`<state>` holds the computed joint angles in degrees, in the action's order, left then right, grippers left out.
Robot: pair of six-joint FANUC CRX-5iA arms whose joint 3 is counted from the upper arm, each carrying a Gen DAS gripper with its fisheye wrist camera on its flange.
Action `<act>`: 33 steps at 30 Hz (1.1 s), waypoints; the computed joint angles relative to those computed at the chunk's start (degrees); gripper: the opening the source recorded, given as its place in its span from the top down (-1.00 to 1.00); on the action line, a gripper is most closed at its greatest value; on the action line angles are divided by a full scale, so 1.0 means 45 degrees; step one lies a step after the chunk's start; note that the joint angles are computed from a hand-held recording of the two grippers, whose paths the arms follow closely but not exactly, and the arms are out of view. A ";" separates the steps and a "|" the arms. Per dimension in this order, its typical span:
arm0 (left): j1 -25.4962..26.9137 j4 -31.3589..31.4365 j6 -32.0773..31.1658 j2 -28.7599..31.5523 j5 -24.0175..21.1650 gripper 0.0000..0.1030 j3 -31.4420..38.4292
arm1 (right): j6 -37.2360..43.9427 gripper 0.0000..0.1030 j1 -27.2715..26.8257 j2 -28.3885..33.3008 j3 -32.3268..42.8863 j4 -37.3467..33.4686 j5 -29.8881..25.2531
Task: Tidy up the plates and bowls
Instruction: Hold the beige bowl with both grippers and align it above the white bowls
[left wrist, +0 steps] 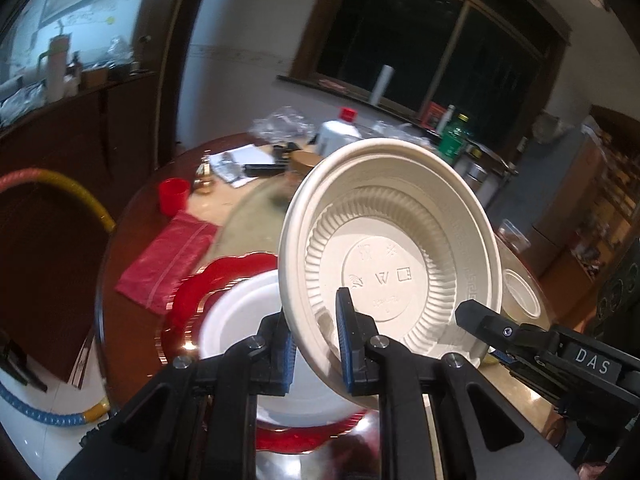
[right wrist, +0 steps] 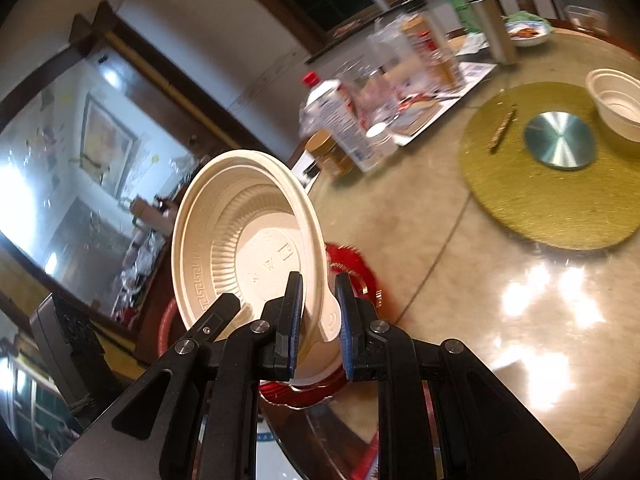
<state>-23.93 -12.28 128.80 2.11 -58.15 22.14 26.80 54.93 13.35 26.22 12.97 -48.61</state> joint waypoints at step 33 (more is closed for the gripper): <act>0.0798 0.0181 0.0100 -0.0708 -0.0512 0.66 -0.1150 | 0.2168 0.69 0.0226 0.2602 0.4008 -0.1271 -0.3092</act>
